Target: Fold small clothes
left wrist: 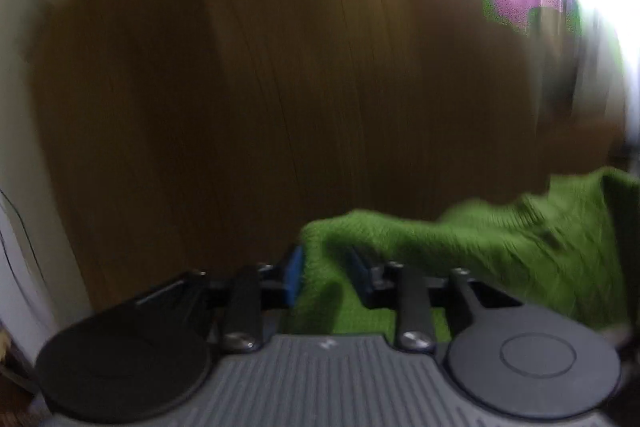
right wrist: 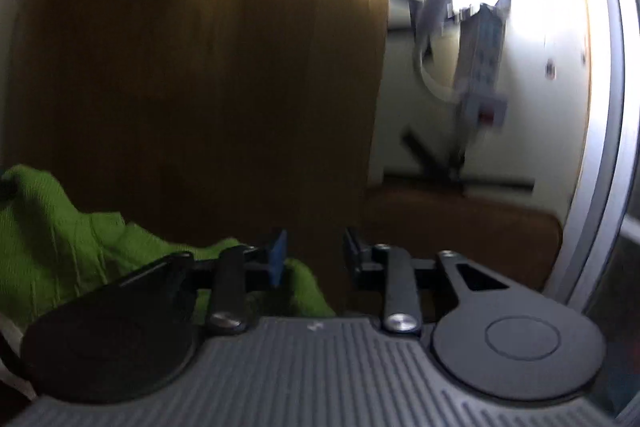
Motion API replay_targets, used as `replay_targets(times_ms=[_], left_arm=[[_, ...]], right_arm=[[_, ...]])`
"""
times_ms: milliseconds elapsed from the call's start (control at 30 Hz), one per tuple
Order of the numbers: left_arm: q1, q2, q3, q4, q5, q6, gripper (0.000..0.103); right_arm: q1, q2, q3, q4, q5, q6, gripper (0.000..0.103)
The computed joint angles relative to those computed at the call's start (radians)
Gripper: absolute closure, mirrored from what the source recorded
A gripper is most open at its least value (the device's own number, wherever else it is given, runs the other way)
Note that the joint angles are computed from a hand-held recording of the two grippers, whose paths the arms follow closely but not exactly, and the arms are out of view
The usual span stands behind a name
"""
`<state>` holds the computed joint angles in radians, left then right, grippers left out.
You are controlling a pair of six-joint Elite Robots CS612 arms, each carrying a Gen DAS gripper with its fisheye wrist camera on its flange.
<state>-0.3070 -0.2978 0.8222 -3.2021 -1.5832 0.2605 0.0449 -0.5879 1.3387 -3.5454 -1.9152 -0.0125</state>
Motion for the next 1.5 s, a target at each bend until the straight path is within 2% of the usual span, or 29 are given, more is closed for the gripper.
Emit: replay_targets(times_ms=[33, 67, 100, 133, 233, 300, 400, 467, 500, 533, 567, 633, 700, 733, 800, 833, 867, 900, 967, 1000, 1033, 1067, 1100, 1233, 1267, 1300, 1433, 1500], left_arm=[[-0.003, 0.026, -0.033, 0.094, 0.021, 0.001, 0.094], [0.001, 0.036, -0.042, 0.146, 0.001, -0.024, 0.095], [0.013, 0.041, -0.034, 0.159, -0.062, -0.053, 0.094], [0.023, 0.041, -0.017, 0.145, -0.102, -0.071, 0.092], [0.043, 0.029, 0.061, 0.038, -0.165, -0.079, 0.091], [0.054, 0.006, 0.115, 0.012, -0.218, -0.076, 0.091], [0.067, -0.024, 0.192, -0.022, -0.287, -0.071, 0.091], [0.071, -0.041, 0.232, -0.041, -0.311, -0.07, 0.087], [0.07, -0.05, 0.256, -0.049, -0.316, -0.068, 0.084], [0.068, -0.063, 0.287, -0.061, -0.314, -0.063, 0.084], [0.068, -0.071, 0.302, -0.057, -0.312, -0.053, 0.084], [0.065, -0.091, 0.345, -0.051, -0.297, -0.037, 0.084], [0.067, -0.105, 0.378, -0.065, -0.289, -0.036, 0.084], [0.069, -0.112, 0.395, -0.079, -0.289, -0.04, 0.084], [0.078, -0.127, 0.423, -0.102, -0.294, -0.047, 0.083], [0.083, -0.133, 0.434, -0.115, -0.295, -0.048, 0.082], [0.087, -0.137, 0.441, -0.121, -0.297, -0.049, 0.08], [0.092, -0.142, 0.45, -0.12, -0.297, -0.052, 0.077], [0.098, -0.152, 0.466, -0.11, -0.284, -0.054, 0.073], [0.1, -0.157, 0.477, -0.109, -0.274, -0.049, 0.073], [0.102, -0.163, 0.49, -0.112, -0.263, -0.044, 0.072], [0.106, -0.168, 0.5, -0.112, -0.259, -0.042, 0.07], [0.111, -0.174, 0.508, -0.101, -0.265, -0.042, 0.067], [0.142, -0.197, 0.52, 0.003, -0.344, -0.04, 0.061], [0.149, -0.199, 0.518, 0.032, -0.368, -0.043, 0.06], [0.157, -0.203, 0.515, 0.069, -0.402, -0.05, 0.059], [0.183, -0.211, 0.509, 0.2, -0.529, -0.052, 0.055], [0.188, -0.217, 0.517, 0.249, -0.559, -0.033, 0.055]], right_arm=[[-0.007, 0.007, -0.002, 0.076, 0.005, 0.052, 0.067], [-0.018, 0.003, 0.023, 0.11, 0.048, 0.117, 0.067], [-0.032, -0.009, 0.065, 0.102, 0.111, 0.169, 0.067], [-0.042, -0.021, 0.111, 0.075, 0.154, 0.193, 0.066], [-0.058, -0.064, 0.237, 0.055, 0.216, 0.202, 0.066], [-0.064, -0.094, 0.314, 0.05, 0.259, 0.231, 0.065], [-0.073, -0.121, 0.394, 0.056, 0.348, 0.308, 0.054], [-0.069, -0.127, 0.422, 0.052, 0.382, 0.329, 0.053], [-0.065, -0.128, 0.433, 0.045, 0.404, 0.322, 0.055], [-0.06, -0.135, 0.441, 0.052, 0.417, 0.297, 0.076], [-0.047, -0.137, 0.441, 0.065, 0.39, 0.261, 0.09], [-0.027, -0.142, 0.435, 0.07, 0.315, 0.182, 0.092], [-0.027, -0.151, 0.43, 0.069, 0.256, 0.144, 0.093], [-0.023, -0.157, 0.429, 0.071, 0.2, 0.129, 0.097], [-0.014, -0.143, 0.401, 0.039, -0.002, -0.004, 0.098], [-0.011, -0.133, 0.383, 0.027, -0.107, -0.051, 0.098], [-0.02, -0.126, 0.365, 0.035, -0.179, -0.073, 0.098], [-0.031, -0.115, 0.342, 0.051, -0.248, -0.087, 0.098], [-0.054, -0.107, 0.315, 0.121, -0.302, -0.053, 0.095], [-0.057, -0.101, 0.301, 0.161, -0.342, -0.012, 0.092], [-0.06, -0.097, 0.299, 0.159, -0.353, 0.016, 0.083], [-0.062, -0.101, 0.314, 0.132, -0.322, 0.043, 0.079], [-0.064, -0.118, 0.346, 0.107, -0.25, 0.095, 0.073], [-0.074, -0.178, 0.486, -0.008, 0.169, 0.361, 0.073], [-0.079, -0.181, 0.51, -0.035, 0.273, 0.386, 0.073], [-0.077, -0.182, 0.53, -0.057, 0.334, 0.393, 0.073], [-0.036, -0.185, 0.588, -0.086, 0.408, 0.409, 0.07], [-0.01, -0.192, 0.606, -0.085, 0.401, 0.422, 0.067]])
